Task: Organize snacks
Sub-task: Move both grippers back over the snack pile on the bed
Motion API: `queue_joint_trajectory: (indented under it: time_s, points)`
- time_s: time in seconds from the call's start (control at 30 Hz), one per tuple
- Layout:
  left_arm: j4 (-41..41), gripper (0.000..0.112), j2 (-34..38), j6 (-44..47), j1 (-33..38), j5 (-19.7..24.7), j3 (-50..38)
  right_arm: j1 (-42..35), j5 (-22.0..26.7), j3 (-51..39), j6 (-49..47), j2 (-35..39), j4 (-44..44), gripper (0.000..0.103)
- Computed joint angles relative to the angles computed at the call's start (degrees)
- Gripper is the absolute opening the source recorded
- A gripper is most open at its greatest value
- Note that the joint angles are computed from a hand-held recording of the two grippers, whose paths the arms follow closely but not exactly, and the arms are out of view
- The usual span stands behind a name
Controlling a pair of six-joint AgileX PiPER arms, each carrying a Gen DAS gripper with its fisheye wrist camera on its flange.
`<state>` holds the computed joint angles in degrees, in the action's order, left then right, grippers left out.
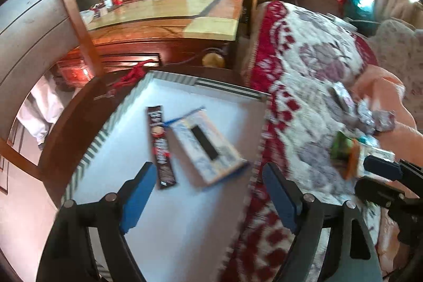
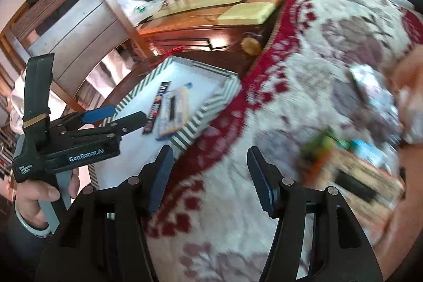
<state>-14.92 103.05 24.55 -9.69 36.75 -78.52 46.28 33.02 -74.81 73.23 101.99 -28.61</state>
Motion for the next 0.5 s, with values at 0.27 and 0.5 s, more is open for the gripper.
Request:
queue_joint_trajectory:
  time_s: [0.27,0.5]
  points:
    - [-1.0,0.085,-6.0,-2.1,-6.1,0.9,7.3,4.1,6.9,17.4,14.4,-15.3,-8.9,0.058]
    - [1.5,0.085,-5.3,-6.6,-14.5,1.3,7.4,5.6,14.6,25.5,18.5,-22.8,-8.6,0.058]
